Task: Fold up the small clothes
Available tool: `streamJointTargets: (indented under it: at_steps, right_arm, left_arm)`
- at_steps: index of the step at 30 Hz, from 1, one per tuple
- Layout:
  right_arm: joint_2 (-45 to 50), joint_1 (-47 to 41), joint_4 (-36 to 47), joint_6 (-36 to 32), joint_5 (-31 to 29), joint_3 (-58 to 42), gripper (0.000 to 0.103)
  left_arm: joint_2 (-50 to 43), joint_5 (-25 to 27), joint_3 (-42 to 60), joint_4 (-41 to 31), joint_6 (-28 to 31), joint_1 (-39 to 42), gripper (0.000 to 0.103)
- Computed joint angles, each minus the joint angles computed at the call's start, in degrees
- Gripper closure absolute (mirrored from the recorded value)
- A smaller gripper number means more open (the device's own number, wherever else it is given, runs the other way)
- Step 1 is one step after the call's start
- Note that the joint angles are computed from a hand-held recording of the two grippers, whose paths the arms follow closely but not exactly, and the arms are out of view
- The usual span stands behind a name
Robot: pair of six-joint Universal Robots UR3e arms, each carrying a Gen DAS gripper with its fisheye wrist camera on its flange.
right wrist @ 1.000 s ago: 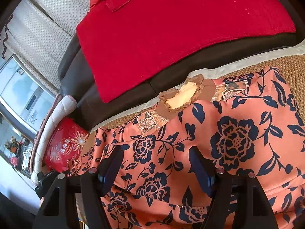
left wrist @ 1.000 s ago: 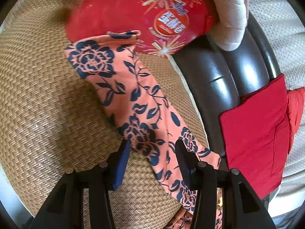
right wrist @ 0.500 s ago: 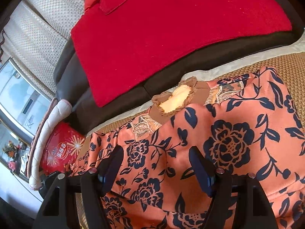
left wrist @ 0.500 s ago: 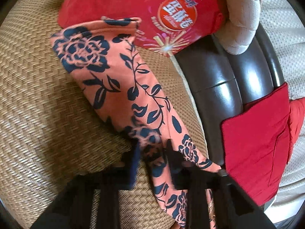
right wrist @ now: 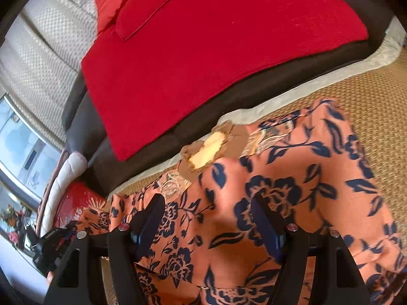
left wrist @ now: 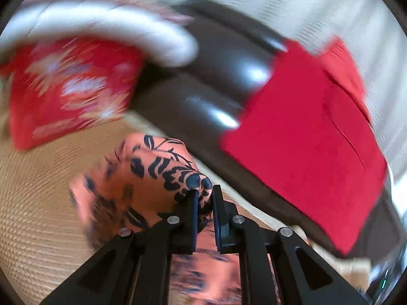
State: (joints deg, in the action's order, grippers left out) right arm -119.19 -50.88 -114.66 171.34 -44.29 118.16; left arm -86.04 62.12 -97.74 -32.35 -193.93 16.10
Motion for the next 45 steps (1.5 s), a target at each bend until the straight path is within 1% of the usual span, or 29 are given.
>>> streamJointTargets:
  at_steps: [4, 6, 7, 9, 10, 11, 12, 13, 14, 16, 18, 20, 21, 22, 23, 25, 28, 29, 31, 32, 34, 36, 38, 39, 40, 41, 43, 44, 45]
  right_arm:
    - [-2.53, -6.04, 6.24, -3.50, 2.32, -0.63, 0.030]
    - [-3.69, -10.20, 10.57, -6.12, 4.10, -1.47, 0.030]
    - [-3.83, -11.40, 11.54, -6.73, 4.56, -1.78, 0.030]
    - [-4.89, -15.81, 16.07, -9.36, 6.31, -2.84, 0.030]
    - [-5.28, -17.82, 18.13, -10.32, 6.92, -3.48, 0.029]
    - [-5.67, -20.05, 20.19, -11.32, 7.57, -4.06, 0.029]
    - [-6.00, -22.42, 22.54, -12.60, 8.18, -4.72, 0.029]
    - [-6.49, -24.24, 25.52, -14.35, 8.55, -5.52, 0.029]
    - [-6.38, -25.19, 27.00, -15.33, 8.73, -6.03, 0.029]
    - [-6.33, -26.48, 30.68, -17.50, 8.84, -7.16, 0.029]
    - [-5.56, -27.09, 34.42, -20.40, 9.16, -8.58, 0.028]
    - [-5.29, -25.71, 36.69, -22.21, 8.84, -9.79, 0.028]
    - [-4.83, -24.03, 35.95, -22.26, 8.44, -10.09, 0.028]
    - [-4.90, -21.51, 33.68, -21.38, 7.69, -9.84, 0.028]
    - [-4.92, -18.62, 30.61, -20.38, 6.56, -9.64, 0.028]
    - [-5.26, -13.39, 25.58, -18.40, 4.77, -8.85, 0.028]
    - [-3.71, -6.19, 20.46, -15.22, 4.18, -8.04, 0.028]
    - [-3.13, -3.84, 18.46, -13.93, 4.09, -7.66, 0.028]
    - [-2.13, 0.27, 14.54, -11.54, 3.95, -6.84, 0.030]
    - [-1.52, 2.38, 11.07, -9.65, 3.96, -5.76, 0.031]
    - [-0.54, 5.74, 6.03, -7.09, 4.00, -4.17, 0.038]
    - [2.52, 9.72, 3.42, -5.45, 3.03, -3.87, 0.052]
    - [5.98, 13.67, -0.88, -1.13, -0.92, -2.96, 0.052]
    - [7.76, 14.95, -1.26, 0.18, -3.08, -3.50, 0.054]
    - [10.10, 16.41, -0.93, 1.75, -6.29, -4.42, 0.061]
    - [11.04, 16.50, -0.88, 2.33, -7.18, -4.29, 0.068]
    - [9.95, 14.82, 1.59, 0.49, -5.68, -4.57, 0.068]
    - [8.82, 13.98, 3.20, -0.74, -5.13, -4.94, 0.067]
    - [7.13, 12.37, 5.31, -2.27, -4.05, -4.96, 0.064]
  left_arm:
    - [-3.57, 8.18, 6.65, 1.31, 5.28, -18.17, 0.093]
    - [-7.39, 12.10, 10.57, 0.81, 9.16, -28.36, 0.092]
    - [-9.91, 13.88, 12.97, -0.60, 11.34, -33.30, 0.089]
    - [-13.14, 14.93, 16.55, -4.95, 14.22, -38.15, 0.086]
    - [-14.03, 14.52, 17.90, -7.76, 15.41, -39.23, 0.078]
    - [-13.97, 13.41, 17.99, -9.47, 16.29, -39.31, 0.066]
    - [-13.32, 12.31, 17.21, -9.74, 16.64, -38.55, 0.060]
    - [-12.02, 10.74, 15.71, -9.31, 16.81, -36.95, 0.046]
    - [-10.00, 8.74, 13.40, -8.09, 16.47, -34.55, 0.036]
    - [-6.58, 5.65, 9.92, -6.22, 14.78, -29.98, 0.032]
    - [-4.26, 4.58, 7.81, -6.40, 12.81, -25.28, 0.032]
    - [-4.40, 6.76, 7.99, -7.44, 10.03, -23.10, 0.032]
    - [-4.45, 8.08, 7.97, -8.73, 9.07, -21.74, 0.032]
    - [-5.22, 9.39, 8.23, -9.85, 7.85, -20.40, 0.032]
    - [-5.30, 9.08, 7.36, -10.19, 7.23, -19.00, 0.032]
    - [-6.39, 6.80, 6.87, -12.05, 6.77, -16.72, 0.033]
    - [-7.33, 4.10, 7.31, -16.37, 6.41, -14.45, 0.033]
    - [-8.06, 4.71, 7.23, -16.12, 6.42, -14.21, 0.033]
    - [-9.44, 8.80, 8.88, -16.34, 6.68, -15.64, 0.033]
    - [-10.31, 10.65, 9.61, -16.22, 6.92, -16.38, 0.033]
    - [-11.92, 11.03, 10.91, -16.88, 6.65, -16.81, 0.039]
    - [-13.49, 10.21, 12.57, -18.42, 6.61, -17.03, 0.041]
    - [-14.58, 10.51, 13.76, -18.21, 6.25, -17.80, 0.041]
    - [-14.73, 9.71, 13.94, -18.04, 6.27, -17.78, 0.041]
    - [-14.74, 7.72, 14.02, -18.00, 6.49, -17.45, 0.041]
    - [-15.91, 6.00, 14.74, -17.45, 6.26, -17.51, 0.041]
    - [-16.97, -0.55, 15.20, -17.34, 5.89, -16.44, 0.041]
    - [-17.94, -5.38, 15.40, -17.26, 5.66, -15.77, 0.041]
    - [-18.73, -8.39, 15.63, -17.28, 5.57, -15.63, 0.041]
